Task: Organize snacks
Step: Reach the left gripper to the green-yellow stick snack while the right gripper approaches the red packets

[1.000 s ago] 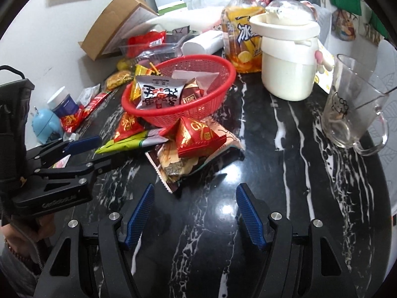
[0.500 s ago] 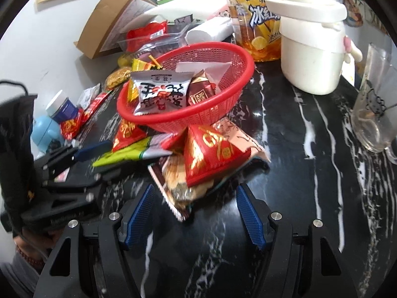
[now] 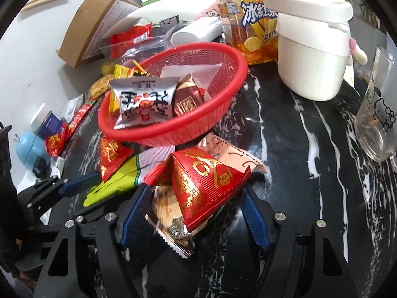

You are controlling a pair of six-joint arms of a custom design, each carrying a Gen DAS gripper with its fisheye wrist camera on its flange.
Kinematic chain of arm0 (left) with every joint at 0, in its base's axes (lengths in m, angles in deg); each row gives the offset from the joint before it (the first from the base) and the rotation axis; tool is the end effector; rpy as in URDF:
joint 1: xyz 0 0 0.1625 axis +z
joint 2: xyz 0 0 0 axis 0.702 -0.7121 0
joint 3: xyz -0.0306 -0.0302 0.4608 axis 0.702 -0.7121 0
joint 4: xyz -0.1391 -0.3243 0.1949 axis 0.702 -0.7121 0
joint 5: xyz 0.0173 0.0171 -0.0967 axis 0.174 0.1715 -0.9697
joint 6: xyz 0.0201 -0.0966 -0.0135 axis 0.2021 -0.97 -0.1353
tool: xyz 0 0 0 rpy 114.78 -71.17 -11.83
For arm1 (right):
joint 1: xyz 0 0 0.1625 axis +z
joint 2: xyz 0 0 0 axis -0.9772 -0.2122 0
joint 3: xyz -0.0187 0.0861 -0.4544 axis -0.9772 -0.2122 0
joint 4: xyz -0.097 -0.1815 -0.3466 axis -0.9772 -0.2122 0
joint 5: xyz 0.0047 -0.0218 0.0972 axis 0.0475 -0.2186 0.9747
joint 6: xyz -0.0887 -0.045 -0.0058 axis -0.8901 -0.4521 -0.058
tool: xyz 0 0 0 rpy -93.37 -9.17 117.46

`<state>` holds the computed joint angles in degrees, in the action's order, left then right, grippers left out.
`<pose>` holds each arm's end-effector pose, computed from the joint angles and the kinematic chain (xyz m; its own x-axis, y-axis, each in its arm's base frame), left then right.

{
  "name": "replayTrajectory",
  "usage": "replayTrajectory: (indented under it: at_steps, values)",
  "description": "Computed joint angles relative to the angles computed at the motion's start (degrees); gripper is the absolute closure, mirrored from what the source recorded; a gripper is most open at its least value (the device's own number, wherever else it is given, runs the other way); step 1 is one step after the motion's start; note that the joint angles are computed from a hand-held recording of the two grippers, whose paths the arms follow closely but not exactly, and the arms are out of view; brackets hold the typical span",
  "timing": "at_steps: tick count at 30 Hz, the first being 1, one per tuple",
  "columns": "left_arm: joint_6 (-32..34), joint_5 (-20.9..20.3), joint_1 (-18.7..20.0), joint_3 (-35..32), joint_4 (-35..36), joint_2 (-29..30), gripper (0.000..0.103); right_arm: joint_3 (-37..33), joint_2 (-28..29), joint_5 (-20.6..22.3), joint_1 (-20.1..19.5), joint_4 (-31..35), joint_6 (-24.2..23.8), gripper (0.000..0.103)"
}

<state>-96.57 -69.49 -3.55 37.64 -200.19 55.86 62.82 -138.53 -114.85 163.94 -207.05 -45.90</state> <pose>-0.3741 -0.6094 -0.0063 -0.7736 -0.0421 -0.6322 0.3726 0.7767 -0.5077 0.0719 -0.6707 0.2786 -0.7608 -0.5060 0.4064 -0.6179 0.7562 -0.2152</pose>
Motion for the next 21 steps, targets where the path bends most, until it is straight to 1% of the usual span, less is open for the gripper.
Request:
replayTrajectory:
  at_steps: [1, 2, 3, 4, 6, 8, 9, 10, 11, 12, 14, 18, 21]
  values:
    - [0.0, -0.6, -0.1, 0.0, -0.5, 0.0, 0.058, 0.2, -0.1, 0.1, 0.0, -0.2, -0.5, 0.031]
    - [-0.1, -1.0, -0.1, 0.0, -0.7, 0.1, 0.062, 0.3, -0.2, 0.3, -0.1, 0.0, -0.9, 0.035]
    - [-0.2, -1.2, -0.2, 0.0, -0.6, 0.1, 0.063, 0.5, -0.4, 0.7, -0.2, 0.1, -1.2, 0.042]
    - [-0.3, -1.6, -0.3, -0.1, -0.6, 0.2, 0.064, 0.7, -0.5, 1.0, -0.3, -0.1, -1.5, 0.044]
    - [-0.8, -2.1, -0.4, -0.2, -0.6, 0.3, 0.068, 1.0, -0.8, 0.7, -0.4, -1.1, -2.2, 0.060]
    - [-1.4, -2.9, -0.6, -0.4, -1.0, 0.5, 0.071, 0.3, -1.2, 1.8, -0.9, 1.0, -1.6, 0.066]
    - [-1.1, -3.9, -0.6, -0.3, -1.9, 0.6, 0.072, 0.2, -1.4, 2.2, -1.2, 1.6, -1.5, 0.071]
    - [-1.2, -5.4, -0.5, -0.2, -2.8, 0.7, 0.077, 0.0, -1.7, 2.8, -1.5, 2.5, -1.4, 0.073]
    - [-1.6, -7.0, -0.3, -0.3, -3.0, 0.7, 0.084, 0.0, -2.0, 3.4, -1.7, 2.9, -1.5, 0.077]
    - [-1.6, -8.0, -0.3, -0.3, -3.6, 1.0, 0.084, 0.0, -2.3, 4.0, -2.0, 3.5, -1.7, 0.080]
    - [-2.0, -7.0, -0.8, -1.0, -2.7, 1.6, 0.084, 0.4, -2.8, 4.3, -2.3, 4.0, -1.9, 0.084]
    - [-2.0, -8.9, -1.2, -1.6, -2.6, 2.2, 0.084, 1.0, -3.9, 4.8, -2.8, 4.5, -2.4, 0.091]
    - [-2.9, -7.5, -1.9, -2.4, -0.7, 2.7, 0.084, 1.4, -4.6, 5.7, -3.3, 5.3, -3.0, 0.091]
